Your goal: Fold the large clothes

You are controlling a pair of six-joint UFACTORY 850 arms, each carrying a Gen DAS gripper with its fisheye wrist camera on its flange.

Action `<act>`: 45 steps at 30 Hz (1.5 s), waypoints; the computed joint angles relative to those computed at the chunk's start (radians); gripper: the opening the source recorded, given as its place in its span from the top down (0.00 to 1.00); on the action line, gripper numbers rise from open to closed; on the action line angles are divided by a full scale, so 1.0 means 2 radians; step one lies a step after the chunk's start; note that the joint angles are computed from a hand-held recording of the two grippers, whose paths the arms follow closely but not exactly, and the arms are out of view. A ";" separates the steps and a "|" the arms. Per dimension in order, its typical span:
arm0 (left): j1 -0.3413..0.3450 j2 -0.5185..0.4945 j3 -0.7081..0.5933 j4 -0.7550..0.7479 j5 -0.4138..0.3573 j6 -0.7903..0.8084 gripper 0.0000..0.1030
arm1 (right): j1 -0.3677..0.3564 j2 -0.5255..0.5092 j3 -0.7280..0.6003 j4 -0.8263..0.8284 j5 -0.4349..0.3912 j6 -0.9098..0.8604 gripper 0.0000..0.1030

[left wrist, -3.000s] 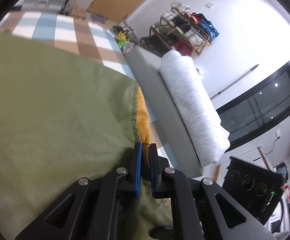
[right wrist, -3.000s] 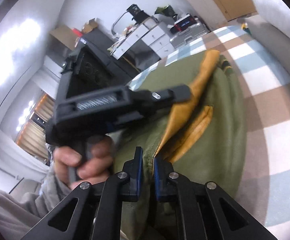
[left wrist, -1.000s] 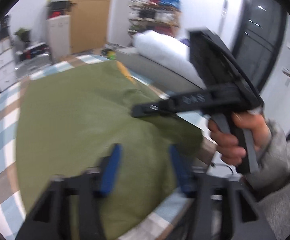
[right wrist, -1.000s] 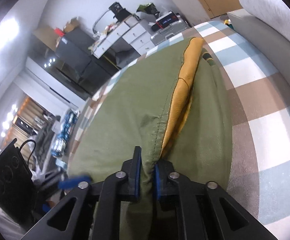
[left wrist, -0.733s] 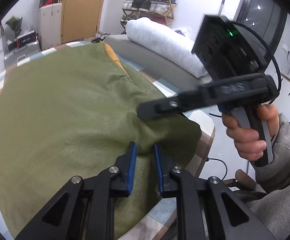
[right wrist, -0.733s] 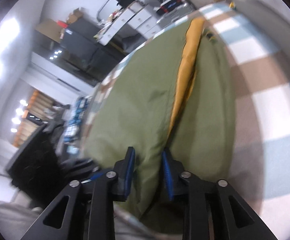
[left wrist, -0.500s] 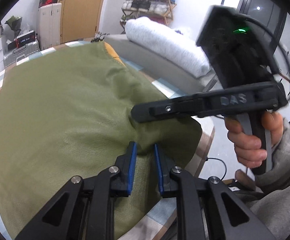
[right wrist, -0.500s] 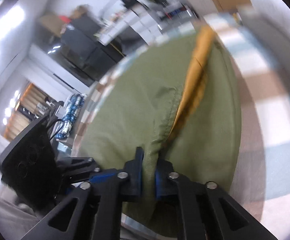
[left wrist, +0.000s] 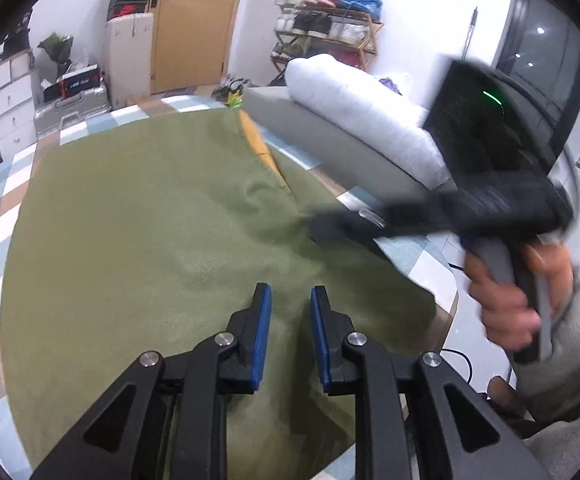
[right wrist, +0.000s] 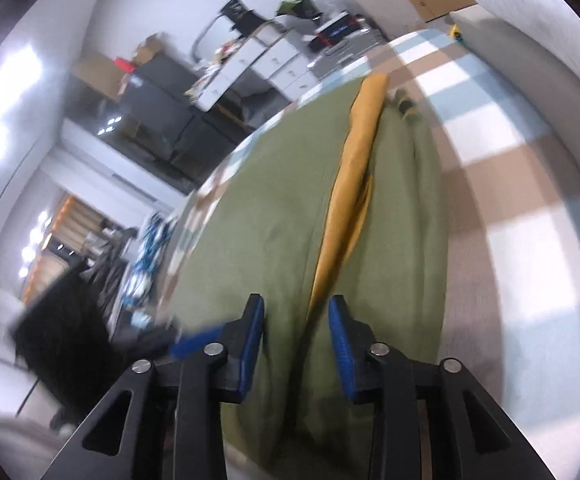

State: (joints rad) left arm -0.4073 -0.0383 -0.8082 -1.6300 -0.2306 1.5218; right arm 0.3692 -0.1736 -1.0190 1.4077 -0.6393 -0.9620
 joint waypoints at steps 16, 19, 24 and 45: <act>0.000 -0.001 0.000 0.031 -0.013 -0.034 0.86 | 0.007 -0.068 -0.071 -0.021 0.037 0.029 0.91; 0.001 0.001 0.002 0.014 -0.014 -0.017 0.86 | 0.007 -0.068 -0.081 -0.056 0.030 0.061 0.83; 0.011 -0.001 0.001 -0.003 -0.030 -0.003 0.86 | 0.001 -0.087 -0.106 -0.082 0.005 0.095 0.81; 0.048 0.066 0.043 -0.090 -0.038 0.057 0.76 | 0.015 -0.012 -0.033 -0.087 -0.009 0.059 0.58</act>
State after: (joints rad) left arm -0.3113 0.0927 -0.7215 -1.8104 -0.3064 1.6357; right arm 0.3986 -0.1980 -1.0853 1.2343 -0.6578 -0.8447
